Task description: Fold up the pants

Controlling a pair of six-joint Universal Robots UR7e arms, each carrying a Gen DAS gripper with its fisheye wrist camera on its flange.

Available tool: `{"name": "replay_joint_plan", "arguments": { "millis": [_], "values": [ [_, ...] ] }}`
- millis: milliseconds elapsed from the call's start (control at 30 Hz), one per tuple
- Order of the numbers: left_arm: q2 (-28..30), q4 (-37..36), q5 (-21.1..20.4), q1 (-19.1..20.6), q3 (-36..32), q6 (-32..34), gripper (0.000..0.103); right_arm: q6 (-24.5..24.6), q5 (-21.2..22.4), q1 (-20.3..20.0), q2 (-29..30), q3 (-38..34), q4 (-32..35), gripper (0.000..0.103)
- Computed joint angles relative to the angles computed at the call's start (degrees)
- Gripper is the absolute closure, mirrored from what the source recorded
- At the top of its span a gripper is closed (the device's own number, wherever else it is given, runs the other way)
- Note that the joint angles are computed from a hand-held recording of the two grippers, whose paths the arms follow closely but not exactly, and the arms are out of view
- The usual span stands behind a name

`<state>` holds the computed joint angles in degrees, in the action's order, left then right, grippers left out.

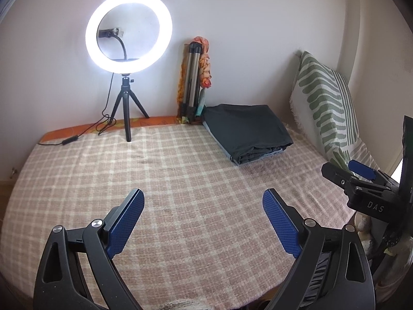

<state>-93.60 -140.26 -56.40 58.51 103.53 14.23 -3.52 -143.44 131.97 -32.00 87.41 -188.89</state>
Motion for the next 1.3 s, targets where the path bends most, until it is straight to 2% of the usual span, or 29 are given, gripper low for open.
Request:
{"name": "replay_joint_plan", "arguments": {
  "millis": [933,1300],
  "values": [
    [-0.7,0.2,0.2,-0.5,0.5,0.1,0.01,1.5,0.4,0.5,-0.1,0.2,1.1,0.0],
    [-1.2,-3.2,-0.1,-0.4,1.7,3.0,0.01,1.6,0.9,0.2,0.1,0.0,1.7,0.0]
  ]
}}
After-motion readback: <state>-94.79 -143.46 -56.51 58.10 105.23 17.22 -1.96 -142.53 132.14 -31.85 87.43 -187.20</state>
